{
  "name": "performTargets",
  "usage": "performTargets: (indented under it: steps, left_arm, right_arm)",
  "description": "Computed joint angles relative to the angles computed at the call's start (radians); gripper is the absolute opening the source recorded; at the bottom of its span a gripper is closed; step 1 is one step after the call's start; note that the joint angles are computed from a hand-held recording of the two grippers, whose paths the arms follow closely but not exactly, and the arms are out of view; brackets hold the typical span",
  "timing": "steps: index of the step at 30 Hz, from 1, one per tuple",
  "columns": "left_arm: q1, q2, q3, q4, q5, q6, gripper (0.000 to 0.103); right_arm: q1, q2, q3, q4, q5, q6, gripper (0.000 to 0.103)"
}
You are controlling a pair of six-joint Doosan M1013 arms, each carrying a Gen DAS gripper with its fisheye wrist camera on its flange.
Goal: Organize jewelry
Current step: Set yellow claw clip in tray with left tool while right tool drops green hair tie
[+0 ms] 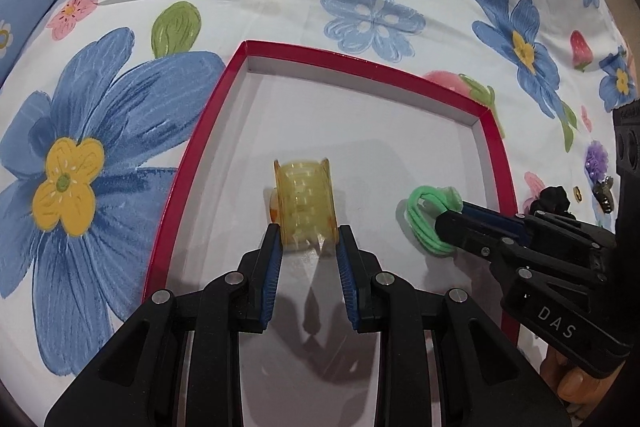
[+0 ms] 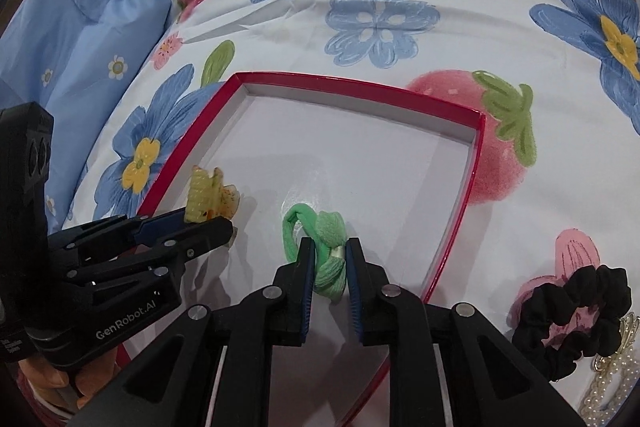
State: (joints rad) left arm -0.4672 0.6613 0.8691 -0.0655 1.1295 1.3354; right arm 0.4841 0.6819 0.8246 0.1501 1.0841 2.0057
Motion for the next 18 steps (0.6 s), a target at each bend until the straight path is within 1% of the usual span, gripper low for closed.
performTargets:
  steps: [4, 5, 6, 7, 8, 12, 17, 18]
  left_arm:
    - [-0.001, -0.014, 0.014, 0.013, -0.014, -0.007, 0.026]
    - [-0.001, -0.019, 0.019, 0.013, -0.018, -0.009, 0.026]
    - [-0.002, -0.028, 0.029, 0.012, -0.026, -0.012, 0.027]
    - [-0.001, -0.035, 0.037, 0.010, -0.032, -0.014, 0.029]
    - [-0.002, -0.041, 0.043, 0.011, -0.037, -0.018, 0.029]
    - [-0.004, -0.065, 0.069, 0.001, -0.060, -0.030, 0.030]
    - [-0.010, -0.101, 0.110, -0.018, -0.115, -0.040, 0.030]
    - [-0.013, -0.110, 0.120, -0.018, -0.130, -0.047, 0.032]
  right_arm:
    - [-0.004, -0.010, 0.015, 0.013, -0.021, 0.002, 0.022]
    - [-0.005, -0.012, 0.017, 0.014, -0.025, 0.004, 0.025]
    - [-0.006, -0.018, 0.025, 0.017, -0.034, 0.005, 0.032]
    - [-0.007, -0.023, 0.031, 0.021, -0.043, 0.005, 0.035]
    - [-0.007, -0.028, 0.038, 0.024, -0.053, 0.003, 0.037]
    - [-0.007, -0.069, 0.088, 0.023, -0.104, 0.015, 0.036]
    - [-0.009, -0.135, 0.175, 0.004, -0.167, 0.046, 0.036]
    - [-0.009, -0.153, 0.199, -0.008, -0.184, 0.061, 0.038]
